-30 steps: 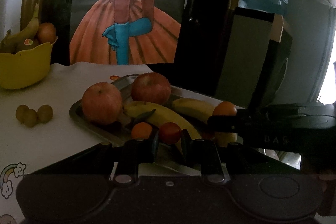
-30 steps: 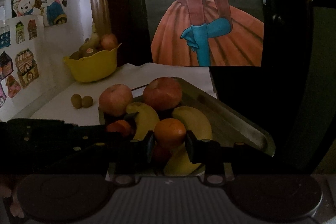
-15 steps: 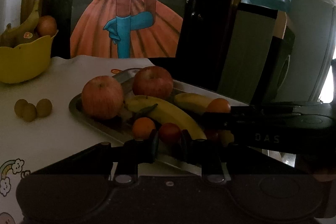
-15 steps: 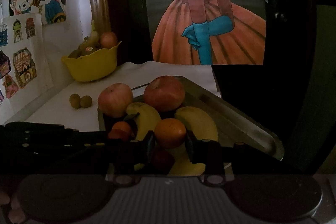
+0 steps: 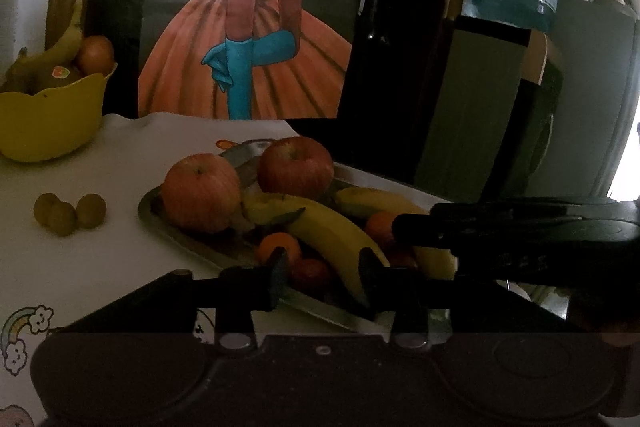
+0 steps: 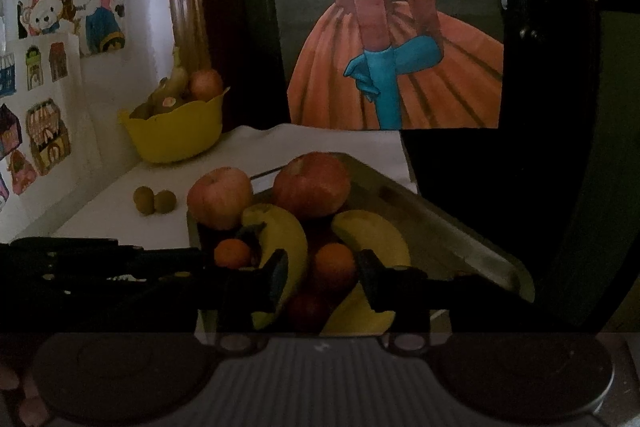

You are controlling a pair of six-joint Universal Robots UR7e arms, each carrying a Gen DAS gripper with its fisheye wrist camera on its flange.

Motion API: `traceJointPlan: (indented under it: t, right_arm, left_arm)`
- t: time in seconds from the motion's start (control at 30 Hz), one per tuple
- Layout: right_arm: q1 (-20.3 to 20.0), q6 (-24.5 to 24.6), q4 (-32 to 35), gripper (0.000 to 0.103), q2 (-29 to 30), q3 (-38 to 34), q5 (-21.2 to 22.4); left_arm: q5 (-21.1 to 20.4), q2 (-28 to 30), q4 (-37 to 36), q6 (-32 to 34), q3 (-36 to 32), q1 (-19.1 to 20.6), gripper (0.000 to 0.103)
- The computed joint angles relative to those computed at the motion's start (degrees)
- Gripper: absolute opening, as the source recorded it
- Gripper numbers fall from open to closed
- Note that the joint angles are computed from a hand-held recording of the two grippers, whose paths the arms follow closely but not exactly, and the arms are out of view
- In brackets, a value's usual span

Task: Organize fruits
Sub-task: 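Lower the tomato onto the tray and open the left tool while the right tool releases the orange, then withdraw both tools from the tray toward the brown round fruits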

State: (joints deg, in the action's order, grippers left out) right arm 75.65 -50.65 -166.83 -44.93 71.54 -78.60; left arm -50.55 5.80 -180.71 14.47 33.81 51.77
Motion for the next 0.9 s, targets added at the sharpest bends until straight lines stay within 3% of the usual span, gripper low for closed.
traceJointPlan:
  t: [0.17,0.27,0.43,0.57,0.7,0.9]
  right_arm:
    - [-0.22,0.85,-2.26,0.067,-1.12,1.16,1.4]
    - [-0.27,1.59,-4.02,0.081,-1.84,1.88,2.03]
    - [-0.49,1.93,-6.8,0.096,-3.45,3.95,3.99]
    - [-0.36,1.98,-8.63,0.103,-4.6,5.84,5.23]
    - [0.05,1.22,-9.1,0.103,-5.69,7.65,6.43]
    - [1.49,-1.41,-9.37,0.103,-6.44,9.86,7.35]
  left_arm:
    - [0.71,-0.2,-3.65,1.51,0.6,-0.28,0.069]
    - [0.91,-1.0,-7.47,2.17,1.97,-0.4,0.081]
    - [3.77,-1.75,-15.38,3.82,2.96,-0.7,0.097]
    - [6.8,-2.89,-21.61,4.41,3.74,-0.71,0.102]
    - [10.78,-4.83,-26.01,2.28,5.13,-0.27,0.102]
    - [22.71,-4.61,-25.52,-4.58,1.5,0.58,0.102]
